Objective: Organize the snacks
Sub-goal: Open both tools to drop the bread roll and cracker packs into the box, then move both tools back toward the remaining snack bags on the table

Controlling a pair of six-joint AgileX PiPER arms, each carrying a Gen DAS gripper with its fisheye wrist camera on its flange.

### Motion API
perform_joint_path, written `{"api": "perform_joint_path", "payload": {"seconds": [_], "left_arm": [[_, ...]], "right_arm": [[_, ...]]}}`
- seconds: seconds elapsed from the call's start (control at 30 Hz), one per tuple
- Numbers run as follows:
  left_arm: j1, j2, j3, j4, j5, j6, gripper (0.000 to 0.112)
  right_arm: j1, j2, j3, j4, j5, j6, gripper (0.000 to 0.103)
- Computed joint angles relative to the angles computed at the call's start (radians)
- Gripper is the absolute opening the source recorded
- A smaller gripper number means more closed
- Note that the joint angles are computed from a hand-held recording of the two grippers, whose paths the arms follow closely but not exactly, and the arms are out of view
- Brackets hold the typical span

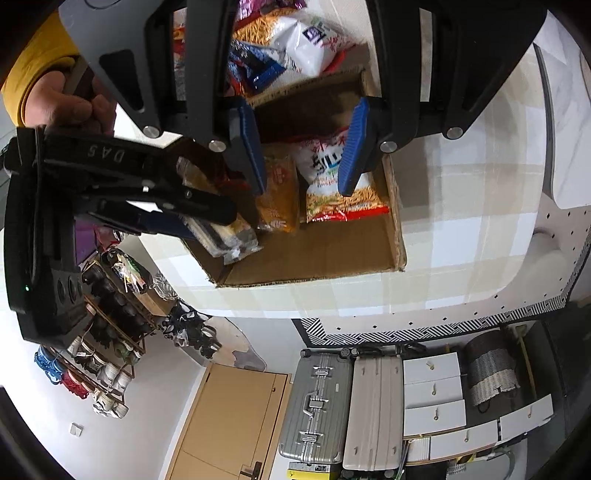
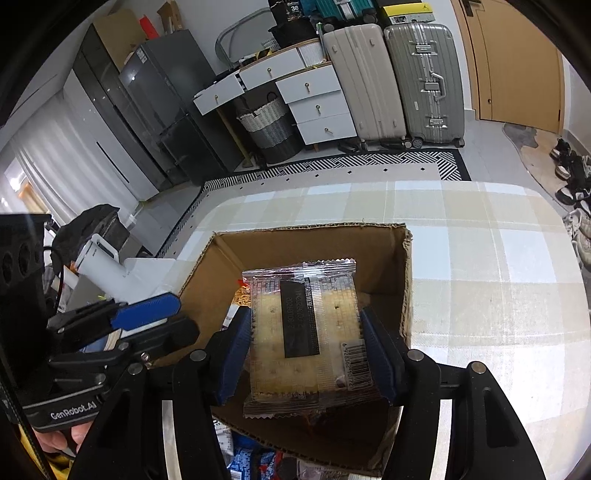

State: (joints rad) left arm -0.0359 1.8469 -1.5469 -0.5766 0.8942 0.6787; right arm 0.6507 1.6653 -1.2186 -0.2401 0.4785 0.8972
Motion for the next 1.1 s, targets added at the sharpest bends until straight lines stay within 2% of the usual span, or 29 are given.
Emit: {"api": "perform_joint_path", "payload": {"seconds": [0.17,0.33,0.43,0.63,0.7,0.8,0.87,0.97,1.07,1.1], "left_arm": [[0.011,-0.059,0.051,0.004,0.002,0.016,0.043],[0.038,-0.151,0.123,-0.014,0.011,0.05,0.045],[0.042,-0.216,0.172,-0.008,0.009,0.062,0.051],[0.075,-0.364,0.288,-0.032,0.03,0.1,0.061],[0.082,-0.415,0.325,-0.027,0.025,0.096,0.07],[0.113,-0.504,0.394,-0.051,0.026,0.12,0.073],[0.144,-0.566,0.439,-0.073,0.053,0.139,0.078],[0.198,-0.652,0.497,-0.1,0.1,0.17,0.078],[0.26,-0.733,0.545,-0.126,0.151,0.206,0.079],[0.275,-0.75,0.557,-0.134,0.161,0.215,0.08]], "right_arm": [[0.032,-0.021,-0.003,-0.075,0.04,0.068,0.068],[0.075,-0.068,0.027,-0.172,0.065,0.178,0.068],[0.103,-0.119,0.048,-0.207,0.077,0.219,0.068],[0.228,-0.227,0.072,-0.369,0.167,0.393,0.07],[0.28,-0.257,0.076,-0.425,0.206,0.456,0.074],[0.384,-0.293,0.074,-0.522,0.303,0.558,0.074],[0.449,-0.312,0.071,-0.561,0.35,0.603,0.074],[0.574,-0.339,0.07,-0.65,0.45,0.703,0.075],[0.72,-0.348,0.052,-0.732,0.577,0.794,0.085],[0.767,-0.348,0.047,-0.761,0.618,0.821,0.085]]}}
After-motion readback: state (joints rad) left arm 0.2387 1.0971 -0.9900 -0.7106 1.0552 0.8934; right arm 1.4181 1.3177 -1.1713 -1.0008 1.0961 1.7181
